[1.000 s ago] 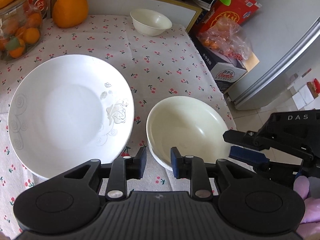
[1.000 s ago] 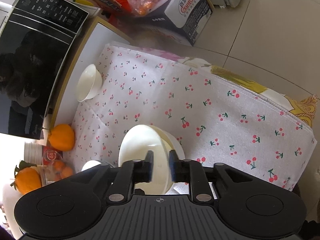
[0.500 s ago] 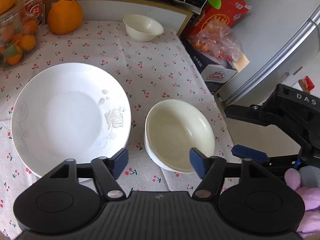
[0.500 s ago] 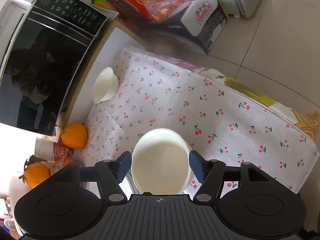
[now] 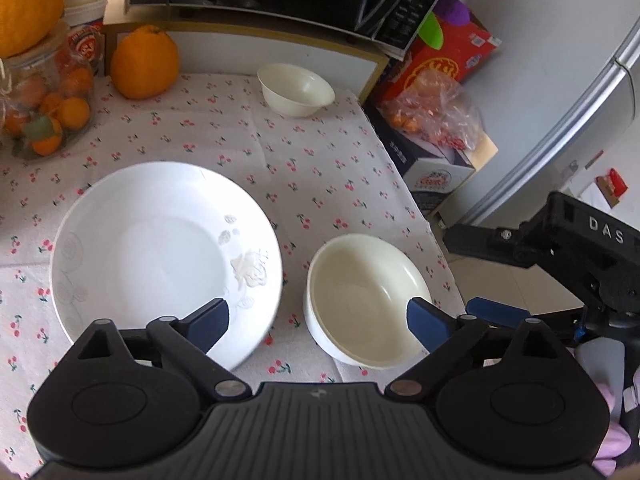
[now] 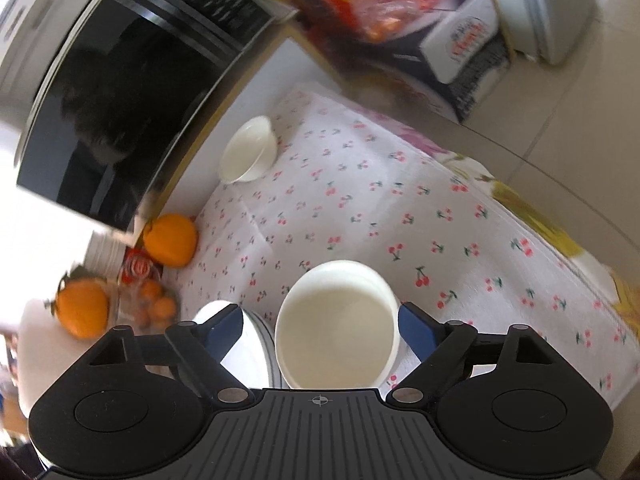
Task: Organize plates and bowls
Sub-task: 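Move both grippers toward the small white bowl by the microwave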
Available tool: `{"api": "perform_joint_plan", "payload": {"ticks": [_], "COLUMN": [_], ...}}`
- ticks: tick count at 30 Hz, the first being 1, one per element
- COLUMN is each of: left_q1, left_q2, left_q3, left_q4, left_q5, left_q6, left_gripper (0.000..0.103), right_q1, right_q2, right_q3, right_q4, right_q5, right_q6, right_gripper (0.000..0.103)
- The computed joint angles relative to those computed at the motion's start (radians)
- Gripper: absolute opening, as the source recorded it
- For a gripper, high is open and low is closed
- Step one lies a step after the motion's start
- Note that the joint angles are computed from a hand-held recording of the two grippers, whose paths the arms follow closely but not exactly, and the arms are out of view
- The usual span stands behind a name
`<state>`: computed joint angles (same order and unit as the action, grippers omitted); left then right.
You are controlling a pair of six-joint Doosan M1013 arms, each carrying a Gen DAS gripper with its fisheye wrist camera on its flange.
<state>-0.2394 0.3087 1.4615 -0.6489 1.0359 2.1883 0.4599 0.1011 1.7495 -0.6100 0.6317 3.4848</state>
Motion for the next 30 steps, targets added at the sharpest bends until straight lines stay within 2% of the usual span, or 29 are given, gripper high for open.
{"api": "perform_joint_plan", "payload": {"ticks": [4,11,20,25,30], "left_q1": [-0.002,-0.02,-0.043,-0.055,-0.065], "left_q2": [0.002,0.012,0.059,0.098,0.146], "left_q3": [-0.012,-0.057,-0.15,-0.202,-0.247], "left_q4": [0.018,0.082,0.137,0.172,0.229], "left_q5": [-0.031,-0.098,-0.141,-0.162,-0.202], "left_q6": [-0.033,-0.084,-0.152,-0.191,-0.232], "left_gripper": [0.099,0.102,0.102,0.102,0.102], "right_q1": [-0.004,-0.025,-0.067,-0.1,-0.136], "right_q2": [0.003,0.021,0.075,0.112,0.149], "right_q3": [-0.018,-0.092,-0.202,-0.245,-0.268], "right_q4": [0.007,0.023,0.019,0.059,0.098], "right_q5": [-0.005,0.052,0.067,0.048,-0.004], "right_q6": [-0.07,-0.17,-0.312,-0.39,-0.445], "right_gripper": [0.09,0.091,0.093,0.093,0.093]}}
